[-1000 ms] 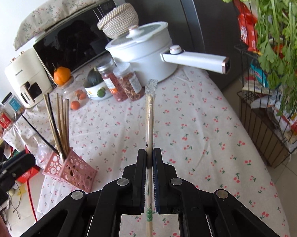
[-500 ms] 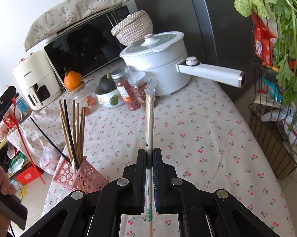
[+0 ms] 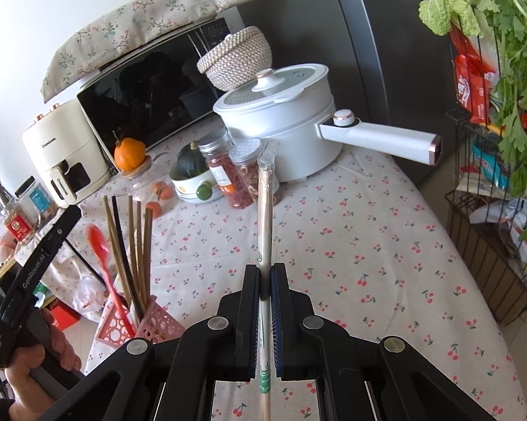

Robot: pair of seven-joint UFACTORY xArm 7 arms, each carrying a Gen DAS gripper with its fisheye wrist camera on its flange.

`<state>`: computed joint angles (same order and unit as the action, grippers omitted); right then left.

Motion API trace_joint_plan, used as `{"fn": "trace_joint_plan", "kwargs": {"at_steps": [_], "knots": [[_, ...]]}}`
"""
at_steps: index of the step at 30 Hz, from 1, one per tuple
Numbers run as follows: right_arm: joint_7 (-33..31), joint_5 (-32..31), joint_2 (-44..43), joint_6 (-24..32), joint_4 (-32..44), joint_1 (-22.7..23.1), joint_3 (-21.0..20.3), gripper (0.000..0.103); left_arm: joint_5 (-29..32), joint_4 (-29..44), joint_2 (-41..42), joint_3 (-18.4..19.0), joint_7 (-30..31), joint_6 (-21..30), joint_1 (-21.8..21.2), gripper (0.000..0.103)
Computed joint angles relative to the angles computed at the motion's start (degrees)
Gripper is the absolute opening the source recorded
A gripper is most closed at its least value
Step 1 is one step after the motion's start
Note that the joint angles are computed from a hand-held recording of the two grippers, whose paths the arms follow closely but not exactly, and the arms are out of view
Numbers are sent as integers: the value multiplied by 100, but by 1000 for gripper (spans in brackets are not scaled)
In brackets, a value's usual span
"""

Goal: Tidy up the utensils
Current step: 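Drop the red spoon into the pink basket with the left tool while the right carries the wrapped chopsticks, then lower the wrapped chopsticks into the pink basket and open the right tool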

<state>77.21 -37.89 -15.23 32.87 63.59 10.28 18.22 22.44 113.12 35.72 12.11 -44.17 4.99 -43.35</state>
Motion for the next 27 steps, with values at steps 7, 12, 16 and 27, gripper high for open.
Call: {"fn": "trace_joint_plan", "kwargs": {"at_steps": [7,12,16,27], "knots": [[848,-946,302,-213,454,-62,285,5,-402,-674,-1020,-1227,1081,1590,664,85],[1795,-2090,767,-50,1034,145,437,5,-651,-956,-1533,-1605,1234,3274,1001,94],[2158,-2922,1335,383,1665,510,493,5,-541,-1740,-1915,-1723,1233,3303,1241,94],[2505,-3990,2917,1511,3311,1730,0,5,-1735,-1629,-1778,-2097,2035,3901,1752,94]]}}
